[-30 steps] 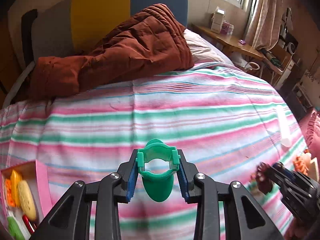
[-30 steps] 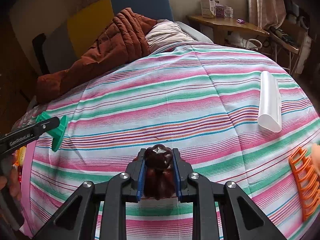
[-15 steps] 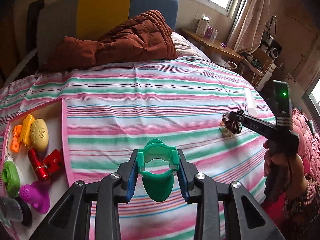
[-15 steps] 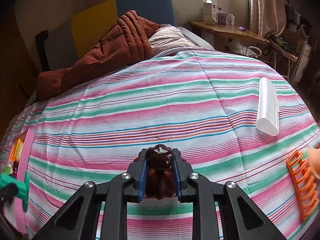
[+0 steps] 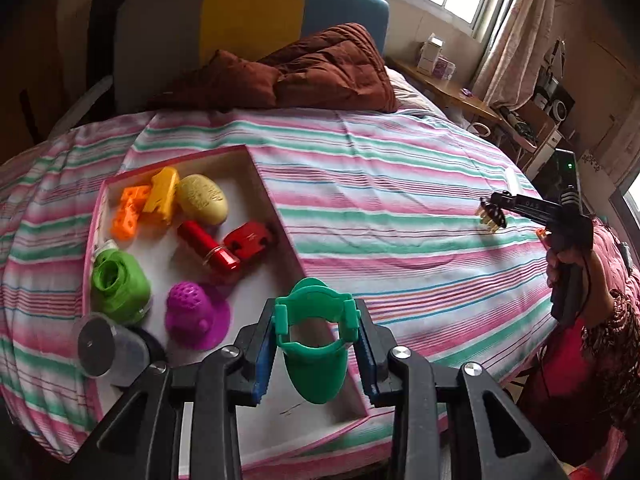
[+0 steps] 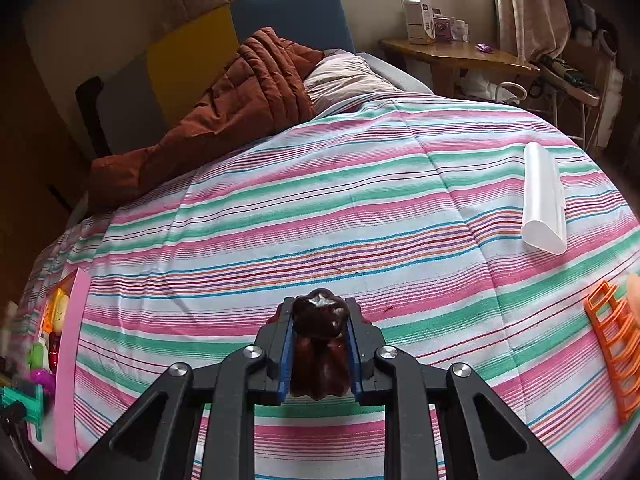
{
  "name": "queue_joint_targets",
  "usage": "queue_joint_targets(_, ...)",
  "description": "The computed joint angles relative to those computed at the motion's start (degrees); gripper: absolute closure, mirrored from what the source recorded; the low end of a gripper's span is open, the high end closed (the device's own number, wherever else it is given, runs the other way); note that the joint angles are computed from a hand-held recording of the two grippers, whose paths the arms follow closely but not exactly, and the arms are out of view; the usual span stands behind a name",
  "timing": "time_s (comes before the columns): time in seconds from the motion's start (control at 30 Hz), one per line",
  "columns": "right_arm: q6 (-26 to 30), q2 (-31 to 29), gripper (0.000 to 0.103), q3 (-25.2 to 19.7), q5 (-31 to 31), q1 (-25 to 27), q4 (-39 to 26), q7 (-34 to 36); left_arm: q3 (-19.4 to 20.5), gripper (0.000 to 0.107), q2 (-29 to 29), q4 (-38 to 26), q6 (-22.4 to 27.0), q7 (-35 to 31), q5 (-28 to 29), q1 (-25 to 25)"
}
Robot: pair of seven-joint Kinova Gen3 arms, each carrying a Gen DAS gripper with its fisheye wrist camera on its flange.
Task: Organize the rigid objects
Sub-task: 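Carry the green holder into the tray and open the left tool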
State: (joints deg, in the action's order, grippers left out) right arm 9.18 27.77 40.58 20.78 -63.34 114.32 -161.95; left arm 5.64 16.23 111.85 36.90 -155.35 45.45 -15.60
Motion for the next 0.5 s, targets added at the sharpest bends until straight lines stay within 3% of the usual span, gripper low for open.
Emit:
queue_joint_targets(0.2,-2.48,0.75,0.081,3.62,-0.51,-4.49,0.42,0.89,-1.95,0.073,1.97,-0.85,2.29,-1.81,-3.59,-3.13)
queue_joint_targets(0.5,-3.3,2.42,0.081,6.14,-4.89,-9.16,-0.59,7.75,-1.16,0.073,2.26,1.12,-2.08,-5.56,-5.96,-4.57)
